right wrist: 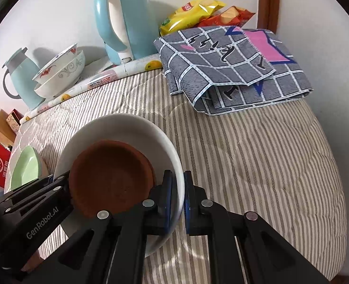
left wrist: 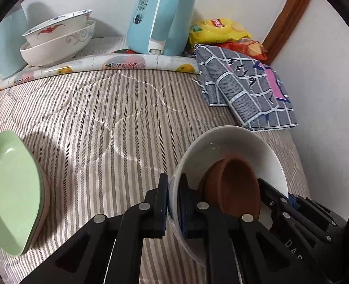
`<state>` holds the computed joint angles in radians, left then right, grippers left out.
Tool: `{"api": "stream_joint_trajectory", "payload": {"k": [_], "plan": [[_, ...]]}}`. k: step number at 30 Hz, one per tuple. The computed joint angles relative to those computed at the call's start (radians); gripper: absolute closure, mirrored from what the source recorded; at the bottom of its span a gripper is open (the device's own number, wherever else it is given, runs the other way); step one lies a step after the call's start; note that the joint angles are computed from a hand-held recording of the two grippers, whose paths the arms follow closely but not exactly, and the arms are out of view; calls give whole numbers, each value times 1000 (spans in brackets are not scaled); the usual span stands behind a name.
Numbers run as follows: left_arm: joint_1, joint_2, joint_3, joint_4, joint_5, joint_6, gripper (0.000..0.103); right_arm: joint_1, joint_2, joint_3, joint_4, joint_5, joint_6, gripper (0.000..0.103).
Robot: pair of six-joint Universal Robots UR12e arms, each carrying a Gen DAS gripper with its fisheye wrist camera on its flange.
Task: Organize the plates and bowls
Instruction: 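Carry the white bowl with both tools and lower it onto the green plate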
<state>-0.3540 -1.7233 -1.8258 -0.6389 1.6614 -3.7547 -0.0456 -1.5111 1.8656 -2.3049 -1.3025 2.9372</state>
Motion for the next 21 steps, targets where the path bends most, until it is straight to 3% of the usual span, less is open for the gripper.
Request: {"api": "stream_joint_trajectory", "payload": {"k": [21], "plan": [[-34,84,-42,23,48,1,94,-13,-108,56,-32,24,11,94]]}}
